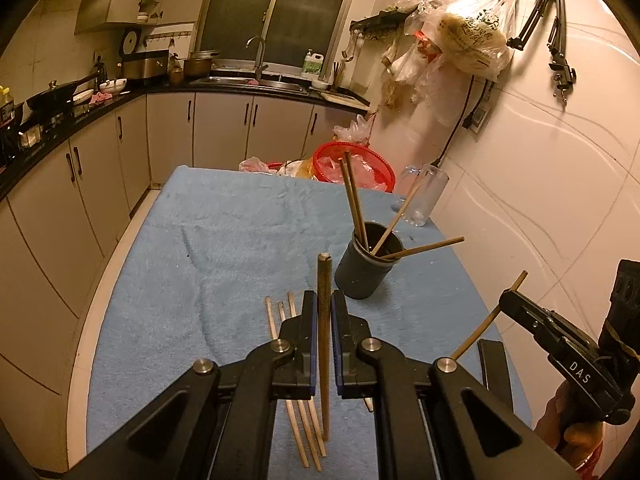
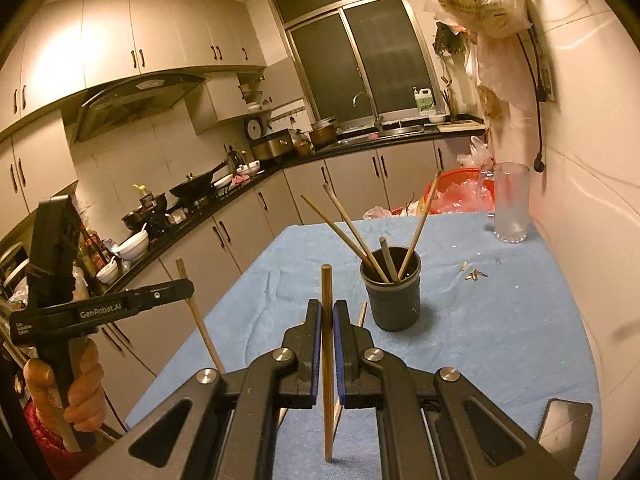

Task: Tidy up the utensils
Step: 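Lift the chopstick with the left tool while the right tool carries its chopstick toward the cup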

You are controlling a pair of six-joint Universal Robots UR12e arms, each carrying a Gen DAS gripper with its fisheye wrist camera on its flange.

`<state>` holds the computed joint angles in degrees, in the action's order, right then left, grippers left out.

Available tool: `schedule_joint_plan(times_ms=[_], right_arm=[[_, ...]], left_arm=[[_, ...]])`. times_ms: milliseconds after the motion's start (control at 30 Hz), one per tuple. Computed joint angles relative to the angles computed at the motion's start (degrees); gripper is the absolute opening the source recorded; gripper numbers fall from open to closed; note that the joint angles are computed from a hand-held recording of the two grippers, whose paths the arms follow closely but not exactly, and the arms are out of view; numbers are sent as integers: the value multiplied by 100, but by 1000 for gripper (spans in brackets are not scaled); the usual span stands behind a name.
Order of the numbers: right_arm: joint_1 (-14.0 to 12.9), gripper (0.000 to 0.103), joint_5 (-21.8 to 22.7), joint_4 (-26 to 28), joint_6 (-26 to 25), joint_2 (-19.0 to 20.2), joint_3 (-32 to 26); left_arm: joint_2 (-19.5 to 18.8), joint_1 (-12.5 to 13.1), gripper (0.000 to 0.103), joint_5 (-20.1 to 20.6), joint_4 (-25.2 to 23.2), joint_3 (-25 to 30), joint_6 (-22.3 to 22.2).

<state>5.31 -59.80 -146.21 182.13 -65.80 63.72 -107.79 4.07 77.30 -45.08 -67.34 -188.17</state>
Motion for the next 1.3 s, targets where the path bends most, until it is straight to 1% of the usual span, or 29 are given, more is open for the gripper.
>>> schedule_joint_plan(times_ms=[600,1300], right_arm=[[-42,6,-3,-310,59,-123,111],[-160,6,-77,-534,245,-155,-20]], left_arm=[[75,-18,7,-15,101,-5,79],[9,-114,7,-97,73,219,324]])
